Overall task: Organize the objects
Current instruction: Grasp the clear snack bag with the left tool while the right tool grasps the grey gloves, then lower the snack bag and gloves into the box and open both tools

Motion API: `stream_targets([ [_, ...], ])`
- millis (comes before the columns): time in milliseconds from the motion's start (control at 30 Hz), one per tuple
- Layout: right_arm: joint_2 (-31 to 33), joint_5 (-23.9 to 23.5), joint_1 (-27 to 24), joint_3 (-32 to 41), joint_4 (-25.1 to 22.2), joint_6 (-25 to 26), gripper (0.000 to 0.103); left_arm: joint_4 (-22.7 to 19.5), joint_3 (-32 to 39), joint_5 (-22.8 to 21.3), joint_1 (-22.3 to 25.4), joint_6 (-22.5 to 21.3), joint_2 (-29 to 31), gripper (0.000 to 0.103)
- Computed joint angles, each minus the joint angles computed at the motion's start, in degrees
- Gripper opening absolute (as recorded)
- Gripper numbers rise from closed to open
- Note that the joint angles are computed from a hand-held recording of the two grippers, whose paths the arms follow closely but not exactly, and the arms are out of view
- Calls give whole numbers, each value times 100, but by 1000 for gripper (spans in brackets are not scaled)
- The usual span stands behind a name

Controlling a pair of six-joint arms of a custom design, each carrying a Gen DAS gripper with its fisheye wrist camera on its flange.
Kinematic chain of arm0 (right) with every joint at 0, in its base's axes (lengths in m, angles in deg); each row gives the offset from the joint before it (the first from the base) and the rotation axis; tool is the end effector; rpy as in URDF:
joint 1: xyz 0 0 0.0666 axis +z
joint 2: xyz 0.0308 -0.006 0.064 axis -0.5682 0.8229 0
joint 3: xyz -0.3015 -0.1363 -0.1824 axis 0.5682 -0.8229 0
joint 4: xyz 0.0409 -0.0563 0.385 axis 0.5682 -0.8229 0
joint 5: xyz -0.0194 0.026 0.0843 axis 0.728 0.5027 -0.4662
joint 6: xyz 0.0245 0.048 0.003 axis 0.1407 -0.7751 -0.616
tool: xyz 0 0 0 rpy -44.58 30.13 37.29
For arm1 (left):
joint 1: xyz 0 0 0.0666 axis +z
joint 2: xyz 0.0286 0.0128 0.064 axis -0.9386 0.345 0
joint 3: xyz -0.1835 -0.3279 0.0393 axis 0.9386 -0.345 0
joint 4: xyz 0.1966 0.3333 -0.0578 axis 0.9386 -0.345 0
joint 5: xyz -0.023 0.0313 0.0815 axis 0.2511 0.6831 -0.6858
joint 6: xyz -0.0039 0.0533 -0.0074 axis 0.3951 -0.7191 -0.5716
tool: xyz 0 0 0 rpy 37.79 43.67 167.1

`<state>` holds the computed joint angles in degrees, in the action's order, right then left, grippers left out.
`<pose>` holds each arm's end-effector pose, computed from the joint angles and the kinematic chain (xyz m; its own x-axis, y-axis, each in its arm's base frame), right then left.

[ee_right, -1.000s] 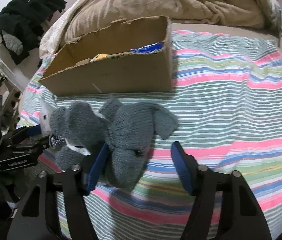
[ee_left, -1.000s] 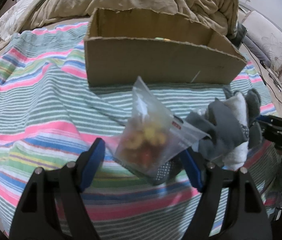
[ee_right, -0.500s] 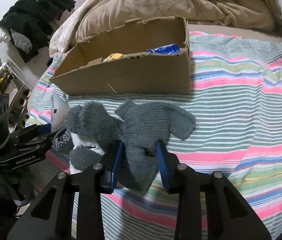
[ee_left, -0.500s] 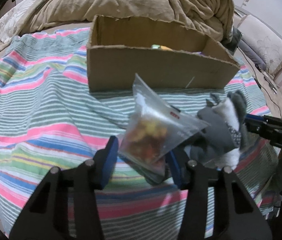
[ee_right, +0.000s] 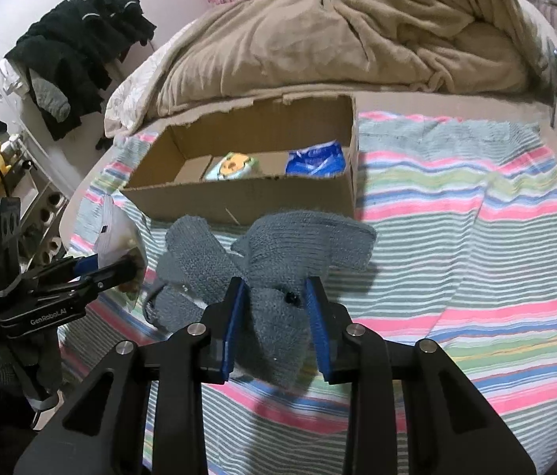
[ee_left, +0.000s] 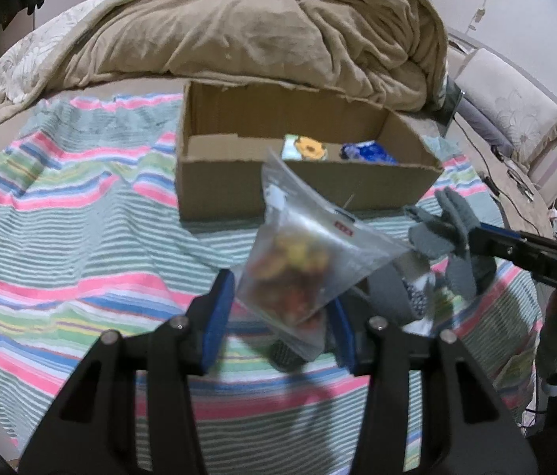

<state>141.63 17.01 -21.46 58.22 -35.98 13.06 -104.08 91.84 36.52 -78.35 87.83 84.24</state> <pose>0.5838 0.1538 0.4297 -0.7294 -0.3230 -0.6030 -0.5863 0.7493 0.3079 0.4741 -0.0705 0.4129 -0.7490 -0.2636 -0.6079 -0.1610 0.9624 -0.2189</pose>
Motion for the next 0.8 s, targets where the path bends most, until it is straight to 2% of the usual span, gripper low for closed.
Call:
stream_targets([
  [333, 23, -114, -16, 273, 114, 29, 30, 25, 191, -107, 44, -14, -29, 48],
  [800, 167, -238, 30, 841, 246, -20, 29, 115, 658, -178, 149, -255, 87, 48],
])
